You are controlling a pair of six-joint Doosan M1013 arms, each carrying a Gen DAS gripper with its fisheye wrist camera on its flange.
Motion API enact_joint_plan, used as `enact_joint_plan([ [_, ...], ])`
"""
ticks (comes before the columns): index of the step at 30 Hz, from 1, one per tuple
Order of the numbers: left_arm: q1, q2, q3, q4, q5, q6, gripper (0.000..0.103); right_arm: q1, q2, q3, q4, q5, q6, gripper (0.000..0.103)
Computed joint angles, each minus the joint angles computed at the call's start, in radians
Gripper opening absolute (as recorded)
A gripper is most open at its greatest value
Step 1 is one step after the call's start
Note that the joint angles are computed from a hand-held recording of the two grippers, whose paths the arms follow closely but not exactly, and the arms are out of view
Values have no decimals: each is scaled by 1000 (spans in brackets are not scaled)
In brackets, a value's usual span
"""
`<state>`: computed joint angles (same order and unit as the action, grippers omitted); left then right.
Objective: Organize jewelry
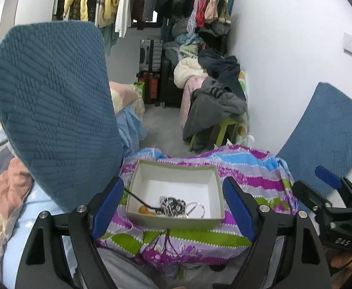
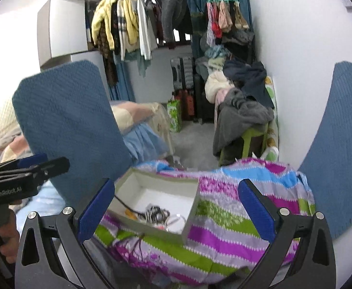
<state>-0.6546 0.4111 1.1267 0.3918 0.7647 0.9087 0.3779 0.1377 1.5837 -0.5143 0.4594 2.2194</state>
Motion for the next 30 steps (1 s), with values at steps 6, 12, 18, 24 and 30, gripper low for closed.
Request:
enact_joint_plan([
  [6,-1,-3,27,-26,7,1,84,10,-13,33,-1,11,18,103],
  [12,4,-6,41,-47,16,10,84,10,-15,53,8,23,38,103],
  [18,4,-3,56,-37,31,8,84,8,-7,58,-2,38,61,103],
  [24,4,-1,67,-48,31,9,84,9,0,63,-8,51,73,103],
  [30,5,-5,84,-54,30,6,84,6,2,69,-18,62,90,103],
])
